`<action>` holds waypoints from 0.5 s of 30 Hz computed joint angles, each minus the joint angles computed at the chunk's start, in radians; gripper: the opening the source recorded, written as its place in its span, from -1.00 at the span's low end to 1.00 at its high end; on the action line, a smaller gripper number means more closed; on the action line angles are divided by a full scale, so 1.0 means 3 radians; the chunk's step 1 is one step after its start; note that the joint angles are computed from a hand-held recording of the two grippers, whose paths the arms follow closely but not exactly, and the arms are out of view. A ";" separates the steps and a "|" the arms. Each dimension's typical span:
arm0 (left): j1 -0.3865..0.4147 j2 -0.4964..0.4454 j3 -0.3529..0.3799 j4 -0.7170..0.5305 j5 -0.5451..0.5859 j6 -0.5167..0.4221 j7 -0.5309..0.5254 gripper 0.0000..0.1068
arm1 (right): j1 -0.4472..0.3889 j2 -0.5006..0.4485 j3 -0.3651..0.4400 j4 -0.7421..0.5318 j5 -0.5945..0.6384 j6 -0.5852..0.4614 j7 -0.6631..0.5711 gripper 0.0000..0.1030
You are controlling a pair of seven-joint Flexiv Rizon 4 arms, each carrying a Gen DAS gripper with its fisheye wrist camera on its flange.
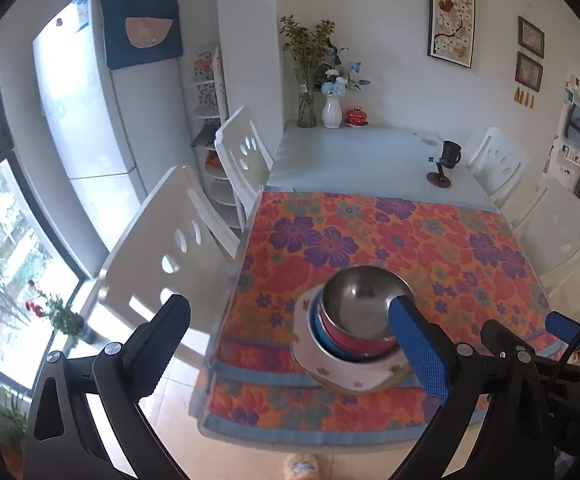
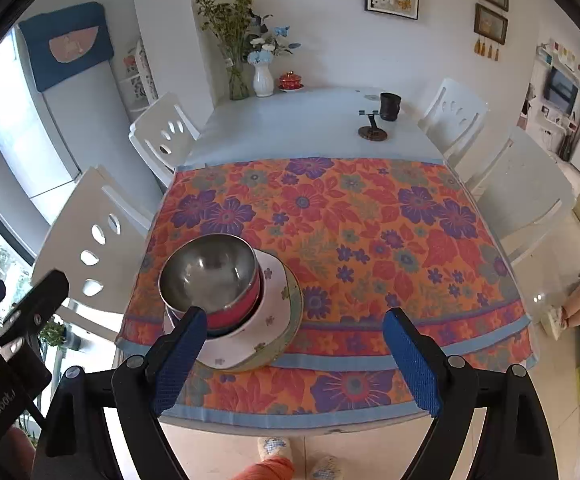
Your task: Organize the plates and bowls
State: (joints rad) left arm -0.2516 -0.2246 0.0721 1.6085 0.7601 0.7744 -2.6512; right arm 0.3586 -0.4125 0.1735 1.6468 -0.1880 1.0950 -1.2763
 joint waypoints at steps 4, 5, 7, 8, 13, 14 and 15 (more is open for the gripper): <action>0.0139 -0.0050 0.0026 0.0032 -0.0176 0.0206 0.0198 0.87 | 0.0100 -0.0105 -0.0061 -0.0119 -0.0103 -0.0108 0.0137 0.71; 0.0158 -0.0061 0.0036 0.0035 -0.0206 0.0245 0.0238 0.87 | 0.0120 -0.0135 -0.0068 -0.0158 -0.0118 -0.0139 0.0172 0.71; 0.0187 -0.0081 0.0068 0.0027 -0.0236 0.0299 0.0302 0.87 | 0.0153 -0.0168 -0.0087 -0.0201 -0.0154 -0.0162 0.0240 0.71; 0.0192 -0.0092 0.0081 0.0017 -0.0241 0.0316 0.0316 0.87 | 0.0171 -0.0179 -0.0098 -0.0216 -0.0176 -0.0164 0.0277 0.71; 0.0222 -0.0112 0.0147 0.0016 -0.0248 0.0415 0.0365 0.87 | 0.0235 -0.0221 -0.0145 -0.0258 -0.0296 -0.0160 0.0433 0.71; 0.0240 -0.0114 0.0152 0.0028 -0.0276 0.0447 0.0392 0.87 | 0.0245 -0.0237 -0.0147 -0.0279 -0.0308 -0.0175 0.0462 0.71; 0.0271 -0.0115 0.0151 0.0051 -0.0333 0.0496 0.0433 0.87 | 0.0248 -0.0248 -0.0145 -0.0292 -0.0314 -0.0187 0.0478 0.71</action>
State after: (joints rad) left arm -0.1703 -0.2591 0.1175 1.6239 0.6602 0.9234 -2.5213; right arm 0.4330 -0.4868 0.1301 1.5592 -0.2820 1.0388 -1.1329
